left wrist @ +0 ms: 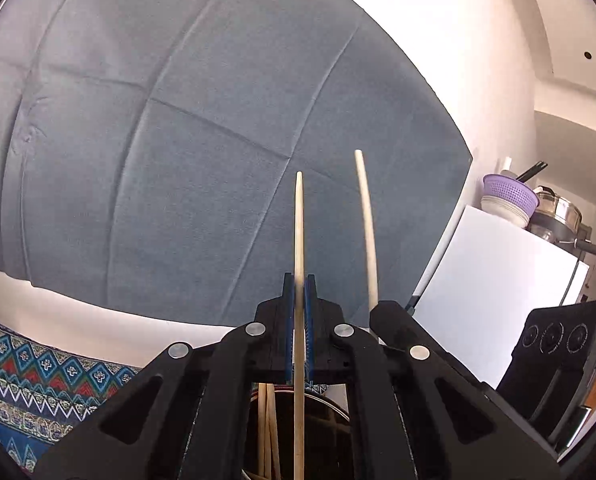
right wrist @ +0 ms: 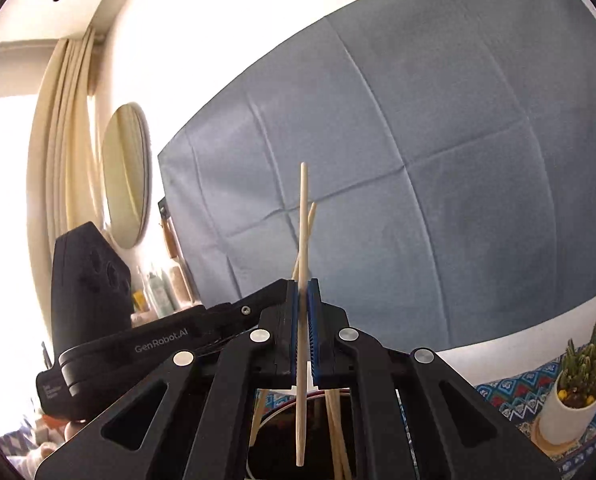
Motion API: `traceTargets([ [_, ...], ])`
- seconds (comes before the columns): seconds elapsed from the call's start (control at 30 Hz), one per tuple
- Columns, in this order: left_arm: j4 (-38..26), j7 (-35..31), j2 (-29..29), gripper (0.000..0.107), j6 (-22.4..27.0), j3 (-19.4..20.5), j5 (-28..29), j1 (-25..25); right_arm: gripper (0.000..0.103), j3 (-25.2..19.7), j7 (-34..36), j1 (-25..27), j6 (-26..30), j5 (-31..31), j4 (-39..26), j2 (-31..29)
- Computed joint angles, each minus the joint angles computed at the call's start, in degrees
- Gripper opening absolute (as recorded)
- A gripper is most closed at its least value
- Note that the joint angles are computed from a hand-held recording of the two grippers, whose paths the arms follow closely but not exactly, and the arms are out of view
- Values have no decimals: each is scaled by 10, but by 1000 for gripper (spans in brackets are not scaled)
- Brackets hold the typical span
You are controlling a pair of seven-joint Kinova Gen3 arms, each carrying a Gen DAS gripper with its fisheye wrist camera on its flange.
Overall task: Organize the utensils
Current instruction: 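Lower the stick into the black holder and open the right gripper, then withdraw the right gripper from the holder back toward the stick pile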
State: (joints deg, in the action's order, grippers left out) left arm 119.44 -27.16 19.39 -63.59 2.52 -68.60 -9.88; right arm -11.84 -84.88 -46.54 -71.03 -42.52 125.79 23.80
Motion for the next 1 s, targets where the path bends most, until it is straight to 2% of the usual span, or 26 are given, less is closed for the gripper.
traceTargets([
  [0.1, 10, -14, 20, 5, -21, 2, 20, -1, 5, -1, -35, 7, -15, 11, 5, 16],
  [0.27, 33, -81, 27, 5, -38, 2, 35, -1, 5, 4, -39, 12, 7, 9, 10, 23],
  [0.37, 41, -103, 27, 5, -39, 2, 34, -3, 5, 6, -60, 27, 28, 40, 23, 19],
  [0.57, 55, -130, 16, 5, -22, 0, 19, -8, 5, 11, -57, 27, 62, 43, 41, 0],
  [0.7, 63, -140, -3, 5, 2, -6, -3, -13, 5, 3, 21, 21, 122, -9, 34, -29],
  [0.77, 69, -147, -17, 5, 23, -8, -10, -12, 5, -23, 68, 33, 140, -44, 28, -39],
  [0.83, 69, -143, -31, 5, 41, -10, -32, -13, 5, -22, 114, 28, 183, -81, 19, -55],
  [0.93, 66, -127, -55, 5, 79, -12, -63, -9, 5, 46, 184, -39, 244, -146, 3, -72],
  [1.0, 50, -87, -65, 5, 96, -15, -110, -6, 5, 99, 231, -90, 274, -190, -12, -78],
])
